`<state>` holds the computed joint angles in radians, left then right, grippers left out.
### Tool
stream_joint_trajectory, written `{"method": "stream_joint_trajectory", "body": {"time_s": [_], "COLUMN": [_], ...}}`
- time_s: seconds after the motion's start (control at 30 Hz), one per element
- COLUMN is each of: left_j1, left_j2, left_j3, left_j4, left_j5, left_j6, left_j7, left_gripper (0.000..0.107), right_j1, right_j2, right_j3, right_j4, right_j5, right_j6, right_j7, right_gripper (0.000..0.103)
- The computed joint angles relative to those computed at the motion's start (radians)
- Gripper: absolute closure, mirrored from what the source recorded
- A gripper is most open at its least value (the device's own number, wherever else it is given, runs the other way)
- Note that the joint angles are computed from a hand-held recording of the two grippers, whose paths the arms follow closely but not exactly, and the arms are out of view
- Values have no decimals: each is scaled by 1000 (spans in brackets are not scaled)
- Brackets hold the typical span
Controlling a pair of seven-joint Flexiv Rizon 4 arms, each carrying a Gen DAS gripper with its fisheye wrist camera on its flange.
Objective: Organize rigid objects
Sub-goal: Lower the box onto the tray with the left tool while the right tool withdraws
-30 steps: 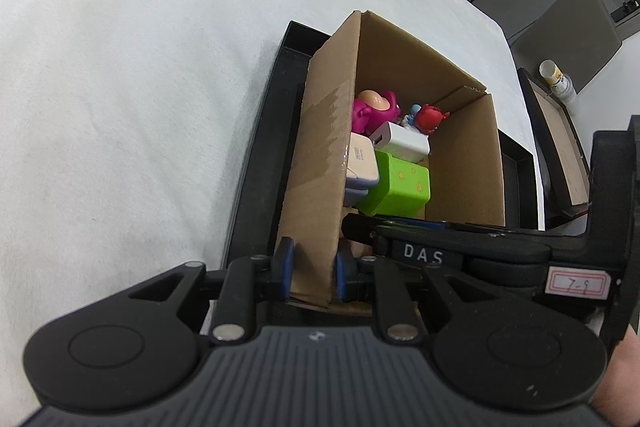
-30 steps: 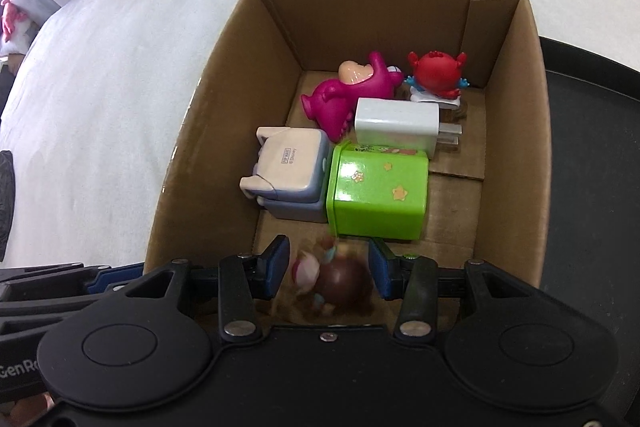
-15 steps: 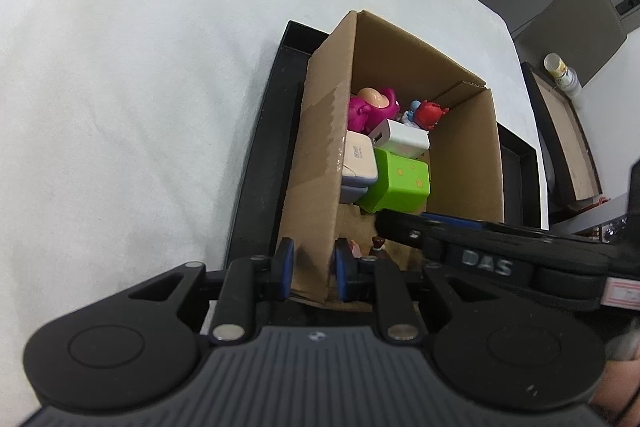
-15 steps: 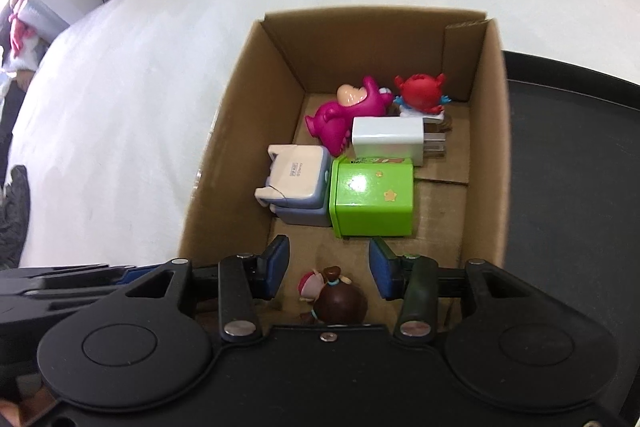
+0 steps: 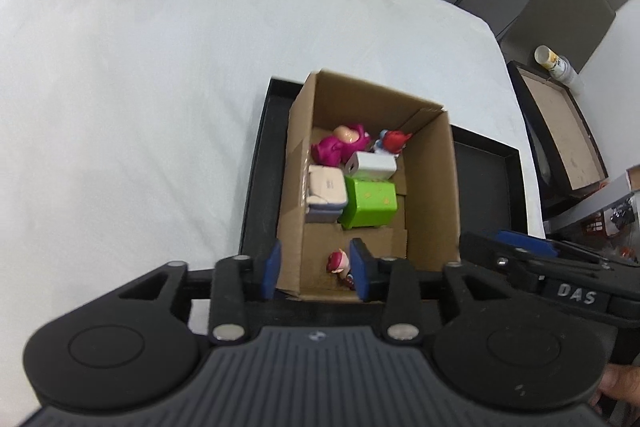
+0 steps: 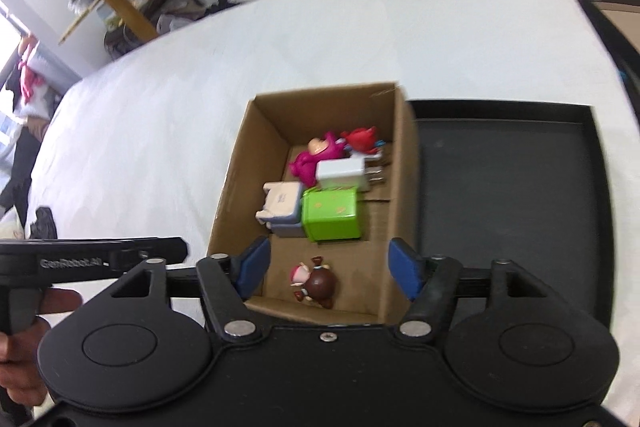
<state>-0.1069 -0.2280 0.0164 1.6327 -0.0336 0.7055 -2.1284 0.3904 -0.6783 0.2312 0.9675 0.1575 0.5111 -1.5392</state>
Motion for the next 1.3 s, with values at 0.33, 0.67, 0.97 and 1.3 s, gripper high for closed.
{"method": "stream_joint_trajectory", "body": {"time_s": [0.33,0.67,0.97,1.3], "left_j1": [-52,-93,-128,-156], "left_j2": [28,75,109,154], "left_j3": [-7,-28,-53,-77], "left_j4": [-151,-210,-227,-217], "left_j5": [156,255,333,385], "left_j6": [-165,-241,-244,-232], "left_j7": [-81,-138,-177,-234], "left_gripper": [32,19,7,5], "right_j1": [-51,-95,-102,-118], "right_j2": [89,170,247,324], "right_j3": [3,10,-14,-11], "right_j4": [97,175,276,355], "right_j5": [41,74,30,27], "right_j6": [107,166,224,274], "right_j7": [0,-13,10,-10], "right_gripper": [6,0,0,0]}}
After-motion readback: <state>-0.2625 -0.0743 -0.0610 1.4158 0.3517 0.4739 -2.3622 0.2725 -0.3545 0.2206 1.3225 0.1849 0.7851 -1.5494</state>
